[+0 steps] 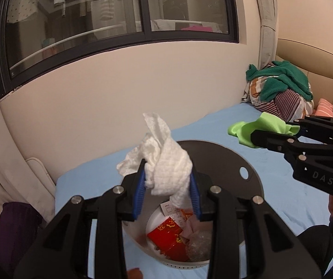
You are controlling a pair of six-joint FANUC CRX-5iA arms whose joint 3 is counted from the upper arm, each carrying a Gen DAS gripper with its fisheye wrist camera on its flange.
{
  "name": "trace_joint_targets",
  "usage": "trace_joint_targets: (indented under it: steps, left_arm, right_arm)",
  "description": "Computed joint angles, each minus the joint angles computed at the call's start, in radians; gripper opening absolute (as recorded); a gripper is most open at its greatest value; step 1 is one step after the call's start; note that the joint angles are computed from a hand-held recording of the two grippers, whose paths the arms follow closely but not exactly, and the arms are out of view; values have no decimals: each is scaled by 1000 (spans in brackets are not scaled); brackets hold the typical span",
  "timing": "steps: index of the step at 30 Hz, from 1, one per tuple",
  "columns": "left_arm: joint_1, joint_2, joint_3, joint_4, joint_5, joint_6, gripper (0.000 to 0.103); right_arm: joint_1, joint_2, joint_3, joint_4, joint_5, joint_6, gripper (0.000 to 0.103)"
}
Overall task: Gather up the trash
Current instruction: 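Open the left tool to drop the tissue while the right tool drops the green cloth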
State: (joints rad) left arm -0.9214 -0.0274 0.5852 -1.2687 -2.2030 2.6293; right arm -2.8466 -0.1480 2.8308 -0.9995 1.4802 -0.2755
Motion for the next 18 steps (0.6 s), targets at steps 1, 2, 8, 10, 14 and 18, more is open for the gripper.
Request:
trace_joint_targets:
  steps: [1, 2, 8, 10, 14, 18]
  left_arm:
    - [-6, -3, -5, 1, -9, 11, 34]
    - [-11, -11, -15, 8, -17, 24, 34]
    - [40, -40, -72, 115, -3, 127, 64]
    - [47, -48, -87, 136, -3, 153, 65]
    - [53, -52, -96, 155, -12, 165, 65]
    - [47, -51, -95, 155, -17, 167, 65]
  right_arm:
    - [8, -7, -10, 4, 8, 0, 25]
    - [20, -8, -13, 11, 14, 0, 25]
    - [48, -20, -25, 56, 26, 13, 36]
    - [50, -23, -25, 66, 26, 18, 36]
    - [35, -35, -30, 76, 36, 24, 41]
    - [30, -38, -32, 78, 46, 29, 41]
